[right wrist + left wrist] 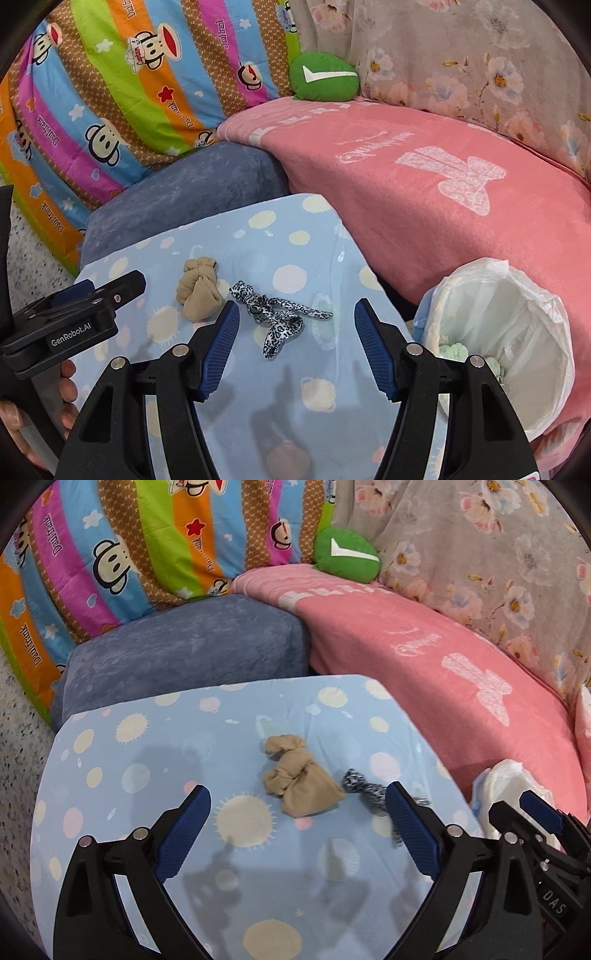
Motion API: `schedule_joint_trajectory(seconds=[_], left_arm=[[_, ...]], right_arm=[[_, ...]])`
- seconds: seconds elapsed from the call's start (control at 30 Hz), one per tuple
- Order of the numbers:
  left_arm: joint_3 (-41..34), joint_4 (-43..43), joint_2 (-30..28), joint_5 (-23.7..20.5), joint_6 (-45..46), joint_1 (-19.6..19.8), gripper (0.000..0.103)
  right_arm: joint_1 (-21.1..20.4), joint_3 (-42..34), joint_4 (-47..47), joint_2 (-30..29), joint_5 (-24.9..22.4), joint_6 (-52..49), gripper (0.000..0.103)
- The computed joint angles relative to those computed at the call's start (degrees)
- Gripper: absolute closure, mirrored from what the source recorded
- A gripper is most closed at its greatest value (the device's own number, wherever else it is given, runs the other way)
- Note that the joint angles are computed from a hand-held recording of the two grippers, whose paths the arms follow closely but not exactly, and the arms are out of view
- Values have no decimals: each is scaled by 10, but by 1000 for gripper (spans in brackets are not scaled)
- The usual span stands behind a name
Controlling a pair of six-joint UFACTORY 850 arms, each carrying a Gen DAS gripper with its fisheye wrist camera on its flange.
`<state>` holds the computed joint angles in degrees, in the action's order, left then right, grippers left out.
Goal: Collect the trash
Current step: 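Move both tools back from the bin toward the stocking and leopard scrunchie, then grasp the beige stocking with the left tool while the right tool grasps the leopard-print scrunchie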
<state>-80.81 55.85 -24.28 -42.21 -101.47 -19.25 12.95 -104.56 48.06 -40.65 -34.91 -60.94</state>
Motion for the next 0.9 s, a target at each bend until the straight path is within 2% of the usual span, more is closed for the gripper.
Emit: schedule_joint_trajectory(seconds=[0.33,0.57,0.63,0.77,0.9], left_arm=[[1,-70,-36,54,55,48,10],[-42,-114,-83,80,101,72,11],[-61,-142,-100,88,123,80,17],[-85,-185,-125,101,163,88,39],[-95,-194,-135,108,180,87,60]], right_arm=[[33,-83,-80,-90,-16,90,40],[47,-171,-114,-159,-53,138,43],[50,-198,-125,-179,-67,155,50],[52,-237,-137,-207,-89,174,70],[50,-245,-132,-214,-96,168,85]])
